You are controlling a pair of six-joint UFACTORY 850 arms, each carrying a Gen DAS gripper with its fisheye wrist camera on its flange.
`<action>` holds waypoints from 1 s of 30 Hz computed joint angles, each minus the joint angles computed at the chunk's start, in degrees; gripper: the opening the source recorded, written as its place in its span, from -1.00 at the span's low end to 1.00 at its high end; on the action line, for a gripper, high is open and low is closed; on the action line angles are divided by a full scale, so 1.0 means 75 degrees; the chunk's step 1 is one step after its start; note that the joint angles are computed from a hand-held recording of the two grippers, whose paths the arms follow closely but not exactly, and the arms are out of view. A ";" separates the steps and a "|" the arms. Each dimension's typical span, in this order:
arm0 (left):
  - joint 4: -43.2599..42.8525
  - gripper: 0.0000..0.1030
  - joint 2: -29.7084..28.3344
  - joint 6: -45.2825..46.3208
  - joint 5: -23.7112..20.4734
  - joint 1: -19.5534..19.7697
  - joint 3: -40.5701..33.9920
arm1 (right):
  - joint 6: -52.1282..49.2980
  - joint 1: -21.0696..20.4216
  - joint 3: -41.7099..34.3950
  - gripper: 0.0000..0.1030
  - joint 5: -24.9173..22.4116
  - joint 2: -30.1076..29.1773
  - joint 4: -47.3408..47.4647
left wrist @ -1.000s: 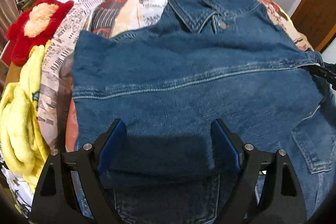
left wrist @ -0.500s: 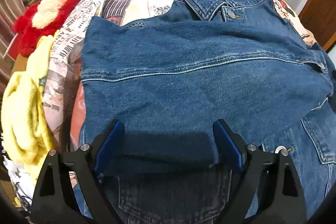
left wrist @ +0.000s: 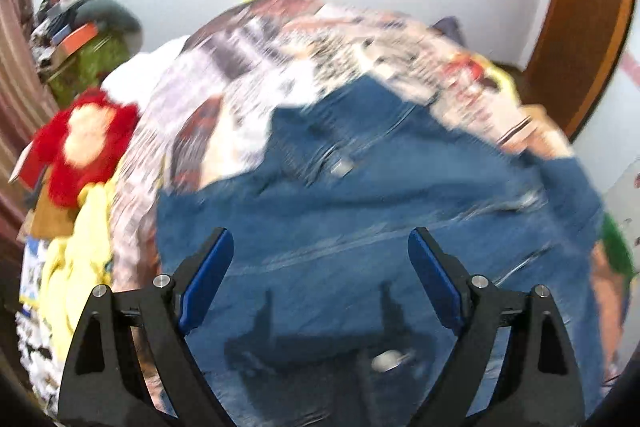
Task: Fold large clothes
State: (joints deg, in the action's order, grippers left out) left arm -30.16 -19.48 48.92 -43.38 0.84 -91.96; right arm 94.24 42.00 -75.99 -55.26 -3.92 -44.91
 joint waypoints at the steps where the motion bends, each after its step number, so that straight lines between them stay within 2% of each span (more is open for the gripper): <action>1: -0.0172 0.78 0.0006 0.0108 -0.0053 -0.0092 -0.0078 | 0.0372 0.0024 0.0241 0.63 0.0007 0.0245 -0.0115; 6: -0.0408 0.82 -0.0003 0.0384 -0.0051 -0.0545 -0.0154 | 0.1595 0.0025 0.1253 0.67 -0.0208 0.1139 -0.0174; 9: -0.0383 0.82 -0.0086 0.0429 -0.0242 -0.0842 -0.0138 | 0.1991 -0.0234 0.1890 0.67 0.0011 0.1570 0.0274; 16: 0.0024 0.82 -0.0325 0.0126 -0.0559 -0.1524 -0.0011 | 0.2970 -0.1306 0.3713 0.67 0.2107 0.2516 0.1607; 19: 0.0186 0.82 -0.0423 0.0032 -0.0612 -0.1707 0.0033 | 0.3223 -0.1637 0.4171 0.67 0.2864 0.2622 0.1812; 27: 0.0495 0.82 -0.0811 -0.0352 -0.0817 -0.1973 -0.0073 | 0.3160 -0.2535 0.4553 0.67 0.4012 0.2194 0.2110; 30: 0.0500 0.82 -0.0924 -0.0513 -0.0901 -0.1983 -0.0134 | 0.3241 -0.2759 0.4539 0.64 0.4199 0.1931 0.2196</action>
